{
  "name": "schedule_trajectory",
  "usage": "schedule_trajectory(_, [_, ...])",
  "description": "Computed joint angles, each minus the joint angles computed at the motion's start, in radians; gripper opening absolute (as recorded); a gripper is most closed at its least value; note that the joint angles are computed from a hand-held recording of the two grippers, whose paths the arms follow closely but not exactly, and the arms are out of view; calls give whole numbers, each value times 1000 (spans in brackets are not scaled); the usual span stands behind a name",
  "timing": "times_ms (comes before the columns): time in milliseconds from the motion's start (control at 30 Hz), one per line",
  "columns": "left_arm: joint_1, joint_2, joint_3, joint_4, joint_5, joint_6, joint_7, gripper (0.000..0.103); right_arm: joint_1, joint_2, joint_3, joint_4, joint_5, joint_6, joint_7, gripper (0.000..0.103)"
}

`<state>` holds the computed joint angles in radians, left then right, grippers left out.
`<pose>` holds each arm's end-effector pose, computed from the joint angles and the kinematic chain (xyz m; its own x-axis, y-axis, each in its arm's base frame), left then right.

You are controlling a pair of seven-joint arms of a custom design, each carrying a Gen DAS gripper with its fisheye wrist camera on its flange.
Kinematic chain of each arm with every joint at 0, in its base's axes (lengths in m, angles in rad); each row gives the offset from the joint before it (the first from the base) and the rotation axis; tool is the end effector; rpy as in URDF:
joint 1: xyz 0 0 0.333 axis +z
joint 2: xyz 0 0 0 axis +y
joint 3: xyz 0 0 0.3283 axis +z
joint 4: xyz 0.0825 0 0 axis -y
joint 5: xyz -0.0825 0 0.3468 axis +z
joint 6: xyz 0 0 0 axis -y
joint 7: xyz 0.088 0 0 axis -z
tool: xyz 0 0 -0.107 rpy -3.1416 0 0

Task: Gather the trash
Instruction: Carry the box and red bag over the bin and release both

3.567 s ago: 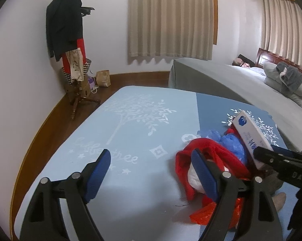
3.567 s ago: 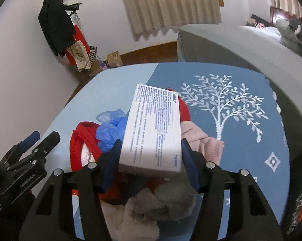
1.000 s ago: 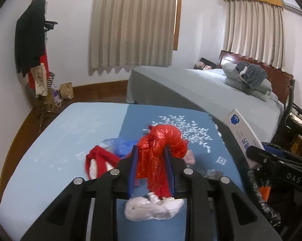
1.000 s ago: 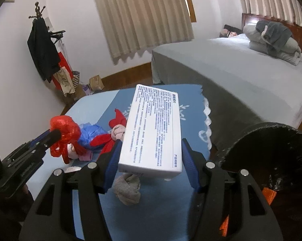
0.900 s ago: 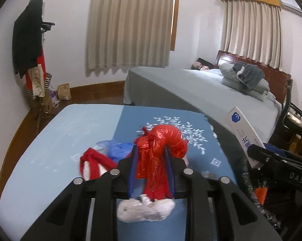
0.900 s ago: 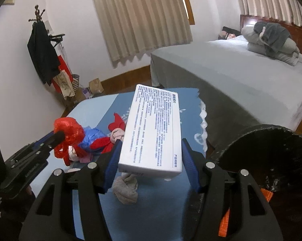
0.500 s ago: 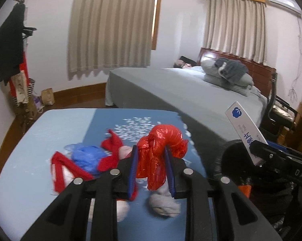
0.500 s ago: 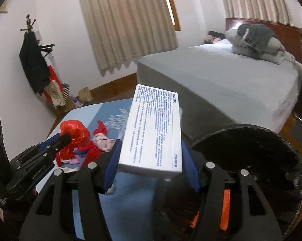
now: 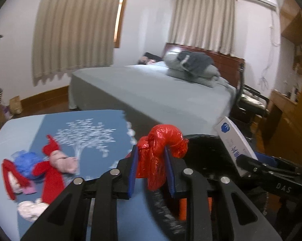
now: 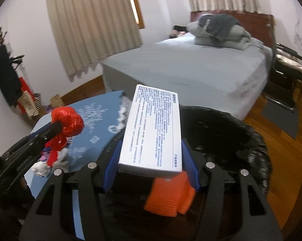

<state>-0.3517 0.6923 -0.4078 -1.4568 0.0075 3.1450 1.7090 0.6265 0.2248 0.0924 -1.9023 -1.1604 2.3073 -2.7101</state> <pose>0.5995 -0.4376 0.4553 -0.6739 -0.7274 0.1295 -0.4402 0.2546 -0.8610 0.4689 0.3809 0.4425 -0.4250 -0.8859 -0.1859 -0.5057 0.4027 -0.7629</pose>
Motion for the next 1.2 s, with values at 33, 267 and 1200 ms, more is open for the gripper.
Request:
schedule_trajectory(33, [0, 8, -13, 9, 3, -6, 7, 26, 2, -16, 0, -23, 4, -12, 13, 57])
schedule_trajectory(267, [-16, 63, -73, 87, -5, -58, 65, 26, -14, -90, 30, -133, 17, -79, 82, 57])
schedule_trajectory(1200, [-102, -96, 249, -123, 1, 56, -119, 81, 1, 16, 37, 20, -32, -109, 23, 96])
